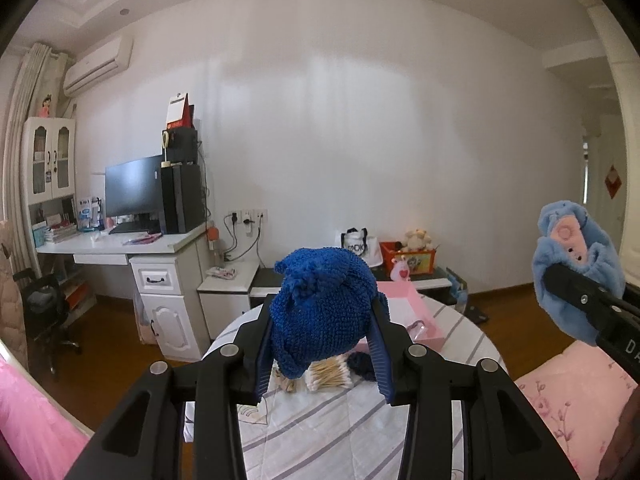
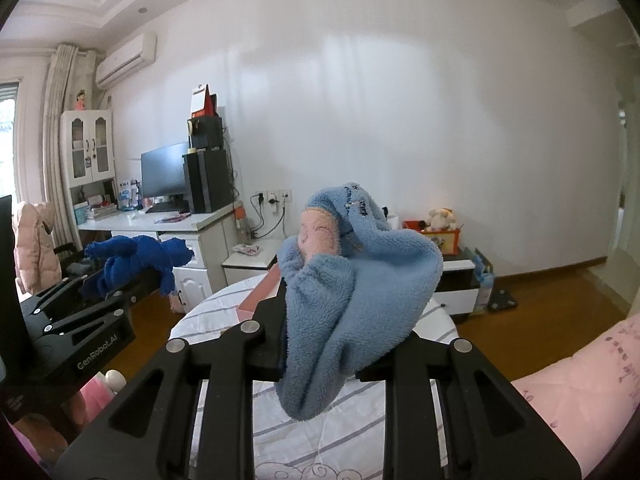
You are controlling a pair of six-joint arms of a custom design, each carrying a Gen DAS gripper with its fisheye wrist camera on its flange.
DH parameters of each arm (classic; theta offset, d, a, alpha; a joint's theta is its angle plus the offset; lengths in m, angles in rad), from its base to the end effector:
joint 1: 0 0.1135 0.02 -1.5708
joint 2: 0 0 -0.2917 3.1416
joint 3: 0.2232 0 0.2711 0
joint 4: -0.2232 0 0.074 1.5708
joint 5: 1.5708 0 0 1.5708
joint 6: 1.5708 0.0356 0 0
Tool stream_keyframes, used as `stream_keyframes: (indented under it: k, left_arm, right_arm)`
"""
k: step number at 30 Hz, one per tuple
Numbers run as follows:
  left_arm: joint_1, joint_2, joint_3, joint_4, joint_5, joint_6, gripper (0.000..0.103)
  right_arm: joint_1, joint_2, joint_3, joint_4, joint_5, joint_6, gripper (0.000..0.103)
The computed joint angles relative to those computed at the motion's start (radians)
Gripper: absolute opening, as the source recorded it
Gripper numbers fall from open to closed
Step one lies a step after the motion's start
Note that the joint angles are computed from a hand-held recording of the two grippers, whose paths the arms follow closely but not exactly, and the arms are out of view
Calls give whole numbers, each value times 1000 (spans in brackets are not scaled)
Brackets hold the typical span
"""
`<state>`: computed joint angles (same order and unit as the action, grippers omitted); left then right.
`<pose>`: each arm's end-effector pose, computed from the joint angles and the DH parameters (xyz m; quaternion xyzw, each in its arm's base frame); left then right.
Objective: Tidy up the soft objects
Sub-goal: 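Lift the blue knitted toy with the left gripper while the right holds the fleece doll up, then lower both toys into the pink box and open both grippers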
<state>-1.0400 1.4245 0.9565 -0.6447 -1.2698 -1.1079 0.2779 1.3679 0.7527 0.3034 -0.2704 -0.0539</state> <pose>0.1700 -0.2224 0.2605 -0.1612 0.7791 0.1146 0.5949 0.3002 0.0955 0.2624 -0.2105 0.7768 0.1735 0.5675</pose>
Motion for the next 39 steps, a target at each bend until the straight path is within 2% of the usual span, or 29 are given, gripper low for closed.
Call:
stream_keyframes:
  k: [4, 7, 10, 11, 15, 17, 18, 20, 22, 26, 30, 33, 39]
  left_arm:
    - [-36, 14, -11, -86, -9, -112, 38]
    - [-27, 15, -21, -72, -4, -105, 38]
    - [21, 4, -32, 55, 18, 33, 38]
    - [27, -3, -40, 70, 21, 49, 38]
    - [130, -21, -49, 299, 93, 299, 38]
    - [184, -22, -48, 371, 129, 386, 38]
    - [188, 2, -27, 360, 130, 377, 38]
    - [249, 23, 3, 376, 176, 414, 38]
    - [320, 38, 19, 434, 261, 479, 38]
    - [454, 103, 84, 462, 434, 522, 38]
    - [563, 201, 169, 436, 558, 532, 38]
    - [650, 297, 252, 415, 697, 542, 38]
    - [762, 500, 451, 304, 805, 545, 38]
  right_arm:
    - [-6, -4, -3, -5, -2, -4, 21]
    - [-5, 11, 15, -13, 2, -3, 21]
    - [-4, 34, 36, -15, 2, -6, 21]
    - [-3, 45, 49, -19, 2, -9, 21]
    - [7, 114, 126, -44, -4, -11, 21]
    - [10, 165, 184, -66, -3, -12, 21]
    - [10, 190, 215, -81, 3, -13, 21]
    - [9, 265, 312, -136, -15, -19, 21]
    - [7, 339, 409, -201, -37, -18, 21]
    - [15, 506, 611, -306, 0, -22, 21]
    - [24, 714, 868, -474, 9, -32, 21]
    - [35, 849, 1043, -585, 38, -46, 21]
    - [52, 1126, 1438, -838, 62, -69, 21]
